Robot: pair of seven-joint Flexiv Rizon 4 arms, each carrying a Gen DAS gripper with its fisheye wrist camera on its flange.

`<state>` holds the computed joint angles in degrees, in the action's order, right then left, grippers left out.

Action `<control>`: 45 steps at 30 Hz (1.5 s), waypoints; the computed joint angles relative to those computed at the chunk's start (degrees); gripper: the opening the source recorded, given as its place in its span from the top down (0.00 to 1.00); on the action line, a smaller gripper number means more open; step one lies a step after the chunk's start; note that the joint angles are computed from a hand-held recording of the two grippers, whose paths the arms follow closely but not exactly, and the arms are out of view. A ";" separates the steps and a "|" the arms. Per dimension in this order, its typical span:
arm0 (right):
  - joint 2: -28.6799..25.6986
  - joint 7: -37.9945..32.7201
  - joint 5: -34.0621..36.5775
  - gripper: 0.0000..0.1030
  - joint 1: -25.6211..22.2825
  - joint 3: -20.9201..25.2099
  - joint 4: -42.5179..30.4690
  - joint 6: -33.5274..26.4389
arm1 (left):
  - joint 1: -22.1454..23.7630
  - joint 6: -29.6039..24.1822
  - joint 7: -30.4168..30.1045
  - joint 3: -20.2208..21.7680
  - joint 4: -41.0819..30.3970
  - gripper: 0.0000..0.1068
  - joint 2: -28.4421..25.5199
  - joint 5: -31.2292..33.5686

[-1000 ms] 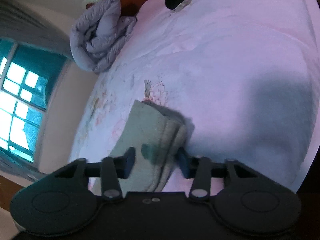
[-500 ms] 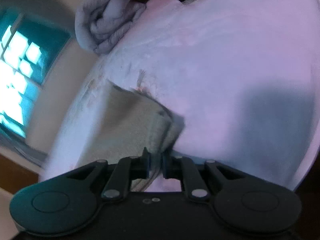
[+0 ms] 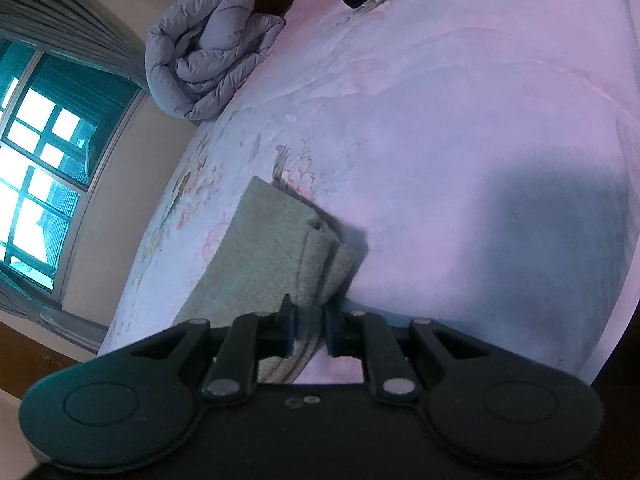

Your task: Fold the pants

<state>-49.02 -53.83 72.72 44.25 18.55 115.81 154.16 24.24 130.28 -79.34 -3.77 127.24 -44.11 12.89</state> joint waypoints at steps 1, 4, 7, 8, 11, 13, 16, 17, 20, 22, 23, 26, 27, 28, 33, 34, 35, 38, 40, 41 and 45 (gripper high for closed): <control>-0.06 0.86 -0.68 0.91 -0.08 0.10 0.33 0.19 | -0.06 0.17 0.00 0.08 0.00 0.04 -0.07 0.00; 0.51 5.21 -2.03 0.86 -0.16 1.02 2.26 0.87 | 0.24 0.24 -0.05 -0.06 0.02 0.04 -0.05 0.45; 3.49 -7.38 6.94 0.81 2.01 0.58 -1.30 1.32 | 1.25 0.24 0.11 -0.53 -0.10 0.04 0.06 1.90; 4.06 -12.27 8.29 0.81 2.45 0.74 -2.56 2.42 | 2.01 -0.32 0.15 -0.97 0.02 0.04 0.63 2.79; 5.98 -20.16 2.76 0.81 2.79 1.28 -3.79 2.78 | 3.40 1.40 -0.35 -0.76 0.38 0.04 1.85 3.64; 8.17 -24.67 -4.75 0.80 1.90 0.66 -4.80 -2.97 | 6.86 -0.47 -1.30 -1.70 -0.52 0.04 2.92 5.62; 8.37 -23.67 -23.36 0.73 -0.41 -1.66 -7.98 -15.32 | 12.58 -4.61 -3.18 -3.18 -2.58 0.04 4.17 6.58; 7.08 -22.84 -30.18 0.69 -2.80 -0.85 -10.62 -19.47 | 14.88 -6.09 -3.89 -3.95 -3.34 0.04 4.42 6.91; -0.50 -20.76 -49.44 0.45 -11.16 4.71 -23.47 -32.99 | 20.41 -8.87 -5.52 -5.14 -5.91 0.04 4.04 6.28; -4.69 -19.39 -56.42 0.46 -10.78 2.79 -32.81 -43.09 | 23.07 -11.45 -6.70 -5.74 -8.23 0.04 3.02 4.22; -7.19 -17.36 -60.74 0.47 -10.52 1.81 -37.47 -47.68 | 25.58 -13.15 -7.37 -7.69 -9.30 0.04 2.27 4.12; -16.41 -11.18 -75.85 0.54 -13.04 5.84 -51.47 -58.45 | 36.88 -19.03 -7.88 -19.15 -11.97 0.04 -1.48 5.70; -19.11 -10.35 -79.49 0.56 -13.19 6.71 -56.14 -62.17 | 38.78 -19.72 -7.44 -21.57 -12.29 0.04 -2.61 5.21; -21.84 -10.41 -82.67 0.58 -13.34 8.19 -60.80 -65.95 | 40.06 -20.64 -6.74 -23.57 -12.77 0.04 -3.60 4.77; -29.71 -19.27 -81.23 0.63 -11.69 13.21 -77.14 -80.99 | 40.41 -20.15 -5.46 -26.61 -12.86 0.04 -6.04 0.62; -30.40 -19.21 -82.44 0.67 -11.93 14.49 -77.72 -81.66 | 40.51 -20.08 -5.32 -27.13 -12.80 0.04 -6.46 0.34; -29.62 -21.41 -79.91 0.69 -11.84 14.40 -76.43 -81.53 | 40.46 -19.71 -5.03 -27.17 -12.57 0.04 -6.58 0.29; -29.67 -27.12 -78.54 0.71 -12.24 16.37 -77.14 -85.07 | 40.07 -19.39 -4.31 -27.29 -12.75 0.05 -7.06 0.36; -29.41 -30.69 -77.29 0.71 -12.35 17.06 -76.67 -84.90 | 40.12 -19.08 -4.23 -27.40 -12.75 0.05 -7.39 0.19; -29.11 -32.58 -76.67 0.71 -12.41 17.47 -76.41 -84.64 | 40.29 -19.01 -4.21 -27.58 -12.74 0.05 -7.53 0.25; -27.91 -40.72 -73.52 0.71 -13.48 20.36 -74.47 -83.69 | 40.42 -19.04 -4.03 -27.57 -12.65 0.05 -7.61 0.45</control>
<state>-76.93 -94.55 -0.80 30.77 38.90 41.34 70.48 64.66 111.25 -83.38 -31.35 114.59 -51.72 13.34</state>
